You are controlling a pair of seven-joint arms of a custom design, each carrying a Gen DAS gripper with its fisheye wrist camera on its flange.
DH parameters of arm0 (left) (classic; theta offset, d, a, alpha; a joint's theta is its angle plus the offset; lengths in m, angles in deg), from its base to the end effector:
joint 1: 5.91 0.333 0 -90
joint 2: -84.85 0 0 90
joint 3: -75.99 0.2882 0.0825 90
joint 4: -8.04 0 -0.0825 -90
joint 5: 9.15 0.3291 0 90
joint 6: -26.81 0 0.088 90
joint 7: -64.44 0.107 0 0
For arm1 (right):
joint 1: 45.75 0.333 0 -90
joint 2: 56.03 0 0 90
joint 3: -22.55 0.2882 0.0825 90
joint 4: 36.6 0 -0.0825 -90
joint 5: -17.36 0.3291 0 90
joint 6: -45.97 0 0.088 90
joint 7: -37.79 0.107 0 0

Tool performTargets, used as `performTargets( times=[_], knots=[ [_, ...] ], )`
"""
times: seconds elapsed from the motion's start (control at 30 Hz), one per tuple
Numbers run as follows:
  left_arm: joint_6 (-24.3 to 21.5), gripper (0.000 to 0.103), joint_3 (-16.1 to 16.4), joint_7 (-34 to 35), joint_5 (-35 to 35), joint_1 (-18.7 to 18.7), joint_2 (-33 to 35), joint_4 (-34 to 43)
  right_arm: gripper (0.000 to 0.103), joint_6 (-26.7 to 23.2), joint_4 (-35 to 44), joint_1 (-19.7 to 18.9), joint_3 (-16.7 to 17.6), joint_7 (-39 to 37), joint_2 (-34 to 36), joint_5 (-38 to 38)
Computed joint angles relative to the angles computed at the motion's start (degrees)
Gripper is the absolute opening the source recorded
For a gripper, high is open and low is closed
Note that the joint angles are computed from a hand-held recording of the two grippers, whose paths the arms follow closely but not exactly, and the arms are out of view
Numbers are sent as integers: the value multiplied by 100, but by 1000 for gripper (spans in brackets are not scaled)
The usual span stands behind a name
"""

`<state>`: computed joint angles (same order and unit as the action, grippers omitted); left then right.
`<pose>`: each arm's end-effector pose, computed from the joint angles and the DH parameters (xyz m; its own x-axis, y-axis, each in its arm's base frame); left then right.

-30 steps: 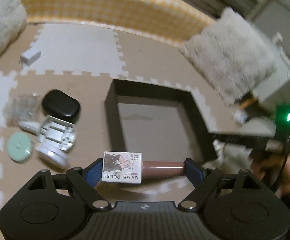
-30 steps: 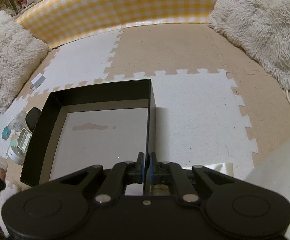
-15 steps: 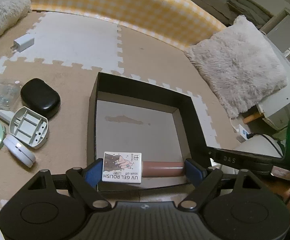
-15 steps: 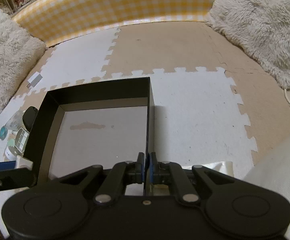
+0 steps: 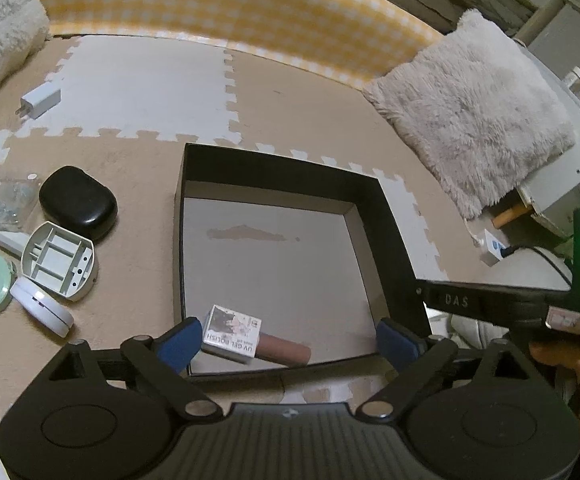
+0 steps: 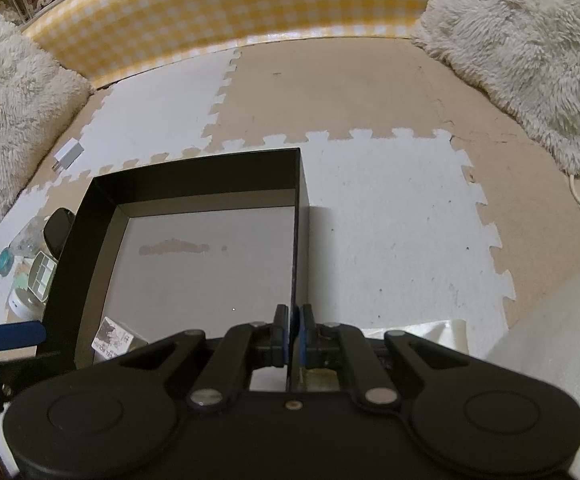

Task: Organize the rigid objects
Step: 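Carry the polish bottle into the black tray and open the left tool, then return the left tool and grasp the white round tape measure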

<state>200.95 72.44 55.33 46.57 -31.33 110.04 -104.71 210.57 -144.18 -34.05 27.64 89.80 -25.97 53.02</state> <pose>0.4859 -0.3380 0.3149 0.1636 -0.9006 0.4027 -0.7991 -0.3604 -0.4813 0.6020 0.1416 0.2906 0.3942 -0.9069 -0.1490 -0.8180 -0.2723 -0.5066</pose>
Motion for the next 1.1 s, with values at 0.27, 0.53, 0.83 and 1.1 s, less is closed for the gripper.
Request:
performTargets(
  times=[0.27,0.53,0.83,1.1],
  knots=[
    [-385,99,-225,404,-141,27,-160,-69,6,-80,26,28,-48,85,5,-53],
    [-695,103,58,-350,1129,-244,-555,-153,6,-75,22,35,-54,87,4,-104],
    [-1353,103,-91,-1584,2624,105,-1136,-490,6,37,-13,31,-26,29,1,-93],
    [-1727,103,-391,-1692,2626,804,-1427,-939,7,89,-37,101,-74,55,5,-147]
  ],
)
